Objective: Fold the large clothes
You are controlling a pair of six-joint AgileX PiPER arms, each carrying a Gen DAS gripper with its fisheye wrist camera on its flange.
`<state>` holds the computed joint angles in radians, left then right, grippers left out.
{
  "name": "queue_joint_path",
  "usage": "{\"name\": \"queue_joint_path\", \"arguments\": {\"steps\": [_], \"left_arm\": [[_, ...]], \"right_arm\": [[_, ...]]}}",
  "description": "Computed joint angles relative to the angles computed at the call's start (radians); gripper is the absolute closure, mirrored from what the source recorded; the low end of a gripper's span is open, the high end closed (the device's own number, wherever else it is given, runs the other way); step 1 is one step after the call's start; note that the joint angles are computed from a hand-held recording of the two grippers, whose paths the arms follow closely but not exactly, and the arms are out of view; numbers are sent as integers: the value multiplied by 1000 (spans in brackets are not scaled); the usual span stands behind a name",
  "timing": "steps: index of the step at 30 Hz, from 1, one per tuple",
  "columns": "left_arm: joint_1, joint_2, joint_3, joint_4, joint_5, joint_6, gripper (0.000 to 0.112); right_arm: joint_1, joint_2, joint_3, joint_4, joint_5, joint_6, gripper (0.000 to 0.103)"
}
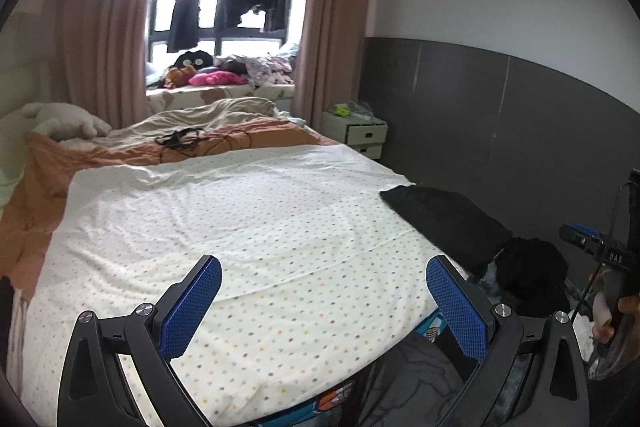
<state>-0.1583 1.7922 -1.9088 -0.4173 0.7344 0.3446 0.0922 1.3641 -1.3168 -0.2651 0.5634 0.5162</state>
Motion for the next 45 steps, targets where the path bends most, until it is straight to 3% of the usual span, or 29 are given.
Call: {"name": "queue_joint_path", "arguments": {"steps": [14, 18, 23, 27, 32, 41, 45], "left_arm": [[17, -223, 485, -4, -345, 44, 10], [15, -255, 590, -25, -439, 61, 10], [30, -287, 688, -211, -488, 200, 10], [20, -284, 692, -100, -474, 94, 10], [-7, -288, 710, 64, -493, -42, 10], [-29, -301, 729, 127, -493, -81, 10], [-33, -305, 731, 152, -491, -112, 10]], "right_arm": [[227, -65, 241, -592, -94, 626, 0], [248, -63, 297, -698, -131, 773, 0], [268, -47, 354, -846, -167, 961, 0], [292, -29, 396, -995, -180, 1127, 0], [304, -17, 410, -1064, -174, 1207, 0], [335, -4, 396, -1076, -117, 1221, 0], [328, -9, 395, -1067, -128, 1216, 0]]}}
